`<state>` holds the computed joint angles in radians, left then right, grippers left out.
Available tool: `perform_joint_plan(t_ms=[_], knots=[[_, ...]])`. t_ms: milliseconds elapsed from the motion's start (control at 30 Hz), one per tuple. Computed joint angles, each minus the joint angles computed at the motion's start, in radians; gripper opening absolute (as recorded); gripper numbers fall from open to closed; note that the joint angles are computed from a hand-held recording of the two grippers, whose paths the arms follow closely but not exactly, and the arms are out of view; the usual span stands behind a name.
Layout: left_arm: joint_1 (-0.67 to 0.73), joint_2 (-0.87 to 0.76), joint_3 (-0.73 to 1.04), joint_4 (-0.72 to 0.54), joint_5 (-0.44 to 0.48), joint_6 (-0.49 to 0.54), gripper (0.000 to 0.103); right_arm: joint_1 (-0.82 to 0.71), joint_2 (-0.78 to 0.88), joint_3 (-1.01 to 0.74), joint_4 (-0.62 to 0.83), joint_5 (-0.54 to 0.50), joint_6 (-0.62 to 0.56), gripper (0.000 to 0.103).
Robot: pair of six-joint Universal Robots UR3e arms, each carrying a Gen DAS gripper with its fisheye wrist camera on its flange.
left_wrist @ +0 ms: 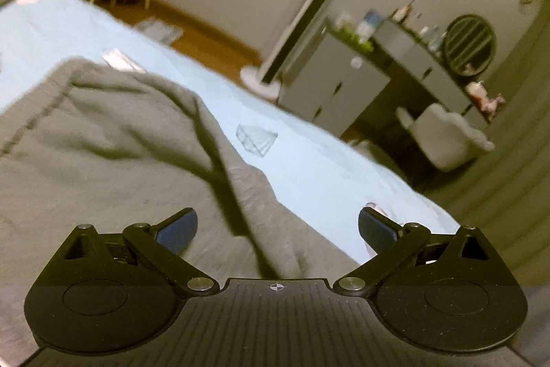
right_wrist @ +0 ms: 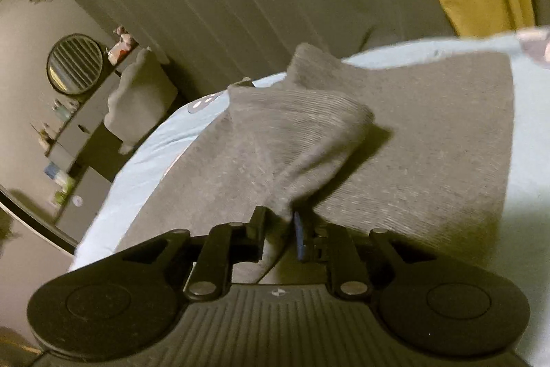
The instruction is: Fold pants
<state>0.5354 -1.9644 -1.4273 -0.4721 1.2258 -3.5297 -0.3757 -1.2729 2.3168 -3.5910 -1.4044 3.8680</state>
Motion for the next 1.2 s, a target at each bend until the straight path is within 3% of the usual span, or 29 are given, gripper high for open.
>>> perform_joint_plan(t_ms=[67,167,233,300,367,467,567,633,733,867,1033,1200], knots=[[-0.021,-0.08,0.122,-0.087,0.024,-0.013,0.075,-0.032,0.016,0.026,-0.064,0.052,0.015,0.019],[-0.028,-0.187,0.298,-0.252,0.0,-0.008,0.065,-0.078,0.11,0.039,-0.204,0.135,0.079,0.021],[-0.032,-0.236,0.372,-0.321,-0.001,-0.032,0.044,-0.104,0.156,0.043,-0.284,0.188,0.122,0.024],[-0.034,-0.264,0.414,-0.348,-0.006,-0.043,0.013,-0.128,0.192,0.041,-0.343,0.236,0.142,0.027],[-0.042,-0.244,0.381,-0.312,0.007,-0.028,0.012,-0.144,0.218,0.034,-0.382,0.265,0.162,0.032],[-0.061,-0.198,0.342,-0.302,0.045,0.009,0.008,-0.124,0.233,-0.007,-0.355,0.218,0.17,0.032],[-0.058,-0.128,0.27,-0.268,0.039,0.0,0.008,-0.115,0.253,-0.016,-0.382,0.205,0.185,0.023],[-0.042,-0.033,0.172,-0.235,0.022,0.009,0.007,-0.12,0.245,-0.01,-0.37,0.204,0.181,0.011],[-0.007,0.155,0.009,-0.225,0.003,0.081,0.008,-0.171,0.23,0.064,-0.423,0.254,0.221,0.009],[0.11,0.498,-0.321,-0.211,-0.112,0.176,0.008,-0.179,0.165,0.118,-0.438,0.224,0.19,0.006],[0.229,0.891,-0.628,-0.4,-0.138,0.25,0.008,-0.249,-0.038,0.259,-0.413,0.21,0.131,0.005],[0.328,1.142,-0.749,-0.661,-0.152,0.4,0.008,-0.278,-0.403,0.3,-0.089,0.161,-0.08,0.005]])
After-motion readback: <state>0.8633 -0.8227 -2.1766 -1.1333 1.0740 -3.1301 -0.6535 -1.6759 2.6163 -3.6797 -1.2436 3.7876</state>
